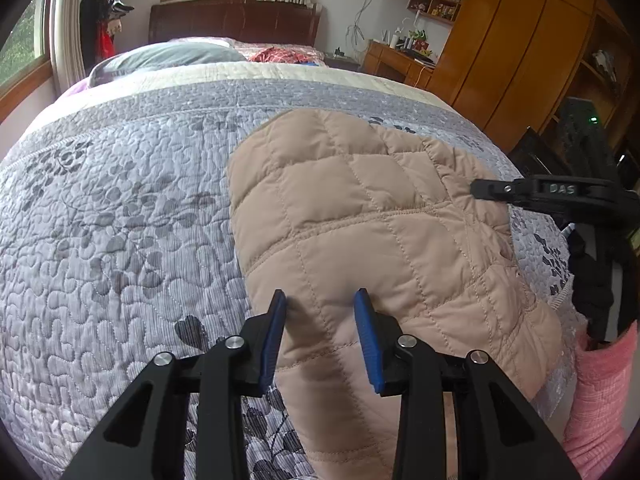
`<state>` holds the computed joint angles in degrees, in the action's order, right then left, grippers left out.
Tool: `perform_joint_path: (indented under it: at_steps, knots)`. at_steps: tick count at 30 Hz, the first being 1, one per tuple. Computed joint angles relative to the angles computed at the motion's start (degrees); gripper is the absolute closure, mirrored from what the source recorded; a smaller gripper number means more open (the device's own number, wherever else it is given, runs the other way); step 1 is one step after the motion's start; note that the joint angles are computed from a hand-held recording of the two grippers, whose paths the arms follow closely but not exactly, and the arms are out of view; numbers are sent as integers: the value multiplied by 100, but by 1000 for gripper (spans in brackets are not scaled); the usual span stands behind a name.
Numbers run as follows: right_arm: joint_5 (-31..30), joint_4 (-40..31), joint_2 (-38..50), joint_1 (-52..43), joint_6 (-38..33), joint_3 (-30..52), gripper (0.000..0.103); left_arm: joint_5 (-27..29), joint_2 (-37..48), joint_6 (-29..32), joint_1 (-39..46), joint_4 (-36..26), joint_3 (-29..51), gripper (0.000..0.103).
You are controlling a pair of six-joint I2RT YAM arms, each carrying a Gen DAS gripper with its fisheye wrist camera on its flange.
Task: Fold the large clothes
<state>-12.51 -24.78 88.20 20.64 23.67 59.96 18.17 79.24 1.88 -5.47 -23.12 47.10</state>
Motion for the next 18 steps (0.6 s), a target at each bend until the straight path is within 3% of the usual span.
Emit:
perform_joint_path:
  at_steps: [8,18]
  knots:
    - [215,-213,-1053,-192,-53,-577,95,-120,-177,-16,-428,23,-19,67]
    - [234,275,-467,-389,-29,-1154,95,-386,251,56,-747,307,32,66]
